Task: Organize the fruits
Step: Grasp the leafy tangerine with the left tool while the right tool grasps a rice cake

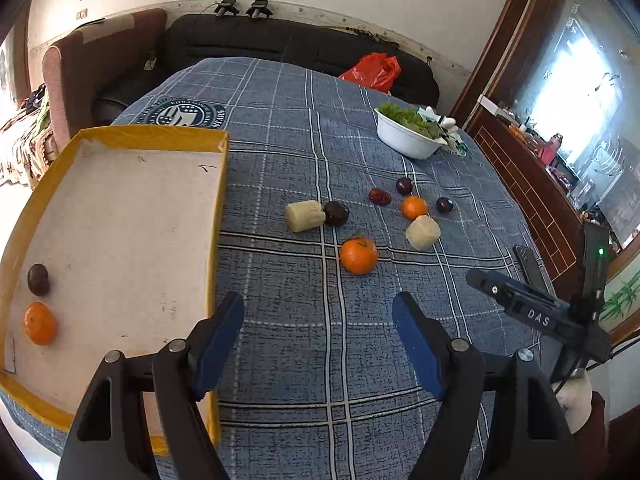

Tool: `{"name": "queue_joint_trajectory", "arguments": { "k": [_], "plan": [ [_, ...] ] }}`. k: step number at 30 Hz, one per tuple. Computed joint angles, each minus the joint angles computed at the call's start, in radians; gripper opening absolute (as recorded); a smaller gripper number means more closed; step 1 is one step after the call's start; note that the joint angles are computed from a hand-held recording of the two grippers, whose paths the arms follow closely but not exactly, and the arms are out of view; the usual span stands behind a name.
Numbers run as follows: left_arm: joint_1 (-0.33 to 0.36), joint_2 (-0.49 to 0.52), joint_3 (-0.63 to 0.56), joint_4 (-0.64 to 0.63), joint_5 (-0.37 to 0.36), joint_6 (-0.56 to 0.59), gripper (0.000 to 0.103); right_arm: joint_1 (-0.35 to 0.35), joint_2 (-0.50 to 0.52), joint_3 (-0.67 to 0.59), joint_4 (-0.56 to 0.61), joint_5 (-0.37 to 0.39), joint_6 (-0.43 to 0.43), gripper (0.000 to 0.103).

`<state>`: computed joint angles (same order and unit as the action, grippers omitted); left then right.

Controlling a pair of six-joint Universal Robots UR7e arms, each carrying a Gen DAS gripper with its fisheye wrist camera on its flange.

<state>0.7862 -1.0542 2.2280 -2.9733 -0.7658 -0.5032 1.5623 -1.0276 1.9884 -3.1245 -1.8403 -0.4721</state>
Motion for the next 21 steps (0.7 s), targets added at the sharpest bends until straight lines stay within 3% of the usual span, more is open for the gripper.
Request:
{"name": "queue_joint_trajectory", "arguments": {
  "k": [15, 21],
  "plan": [
    [0.093, 0.218, -0.196, 0.025, -0.02, 0.11, 0.076, 0.035, 0.219, -0.229, 0.023, -0.064, -0.04, 0.067],
    [0.12, 0.274, -0.267, 0.028, -0.031, 0.148, 0.075, 0.019, 0.222, -0.243, 0.049, -0.017, -0.041, 0.04]
  ]
}}
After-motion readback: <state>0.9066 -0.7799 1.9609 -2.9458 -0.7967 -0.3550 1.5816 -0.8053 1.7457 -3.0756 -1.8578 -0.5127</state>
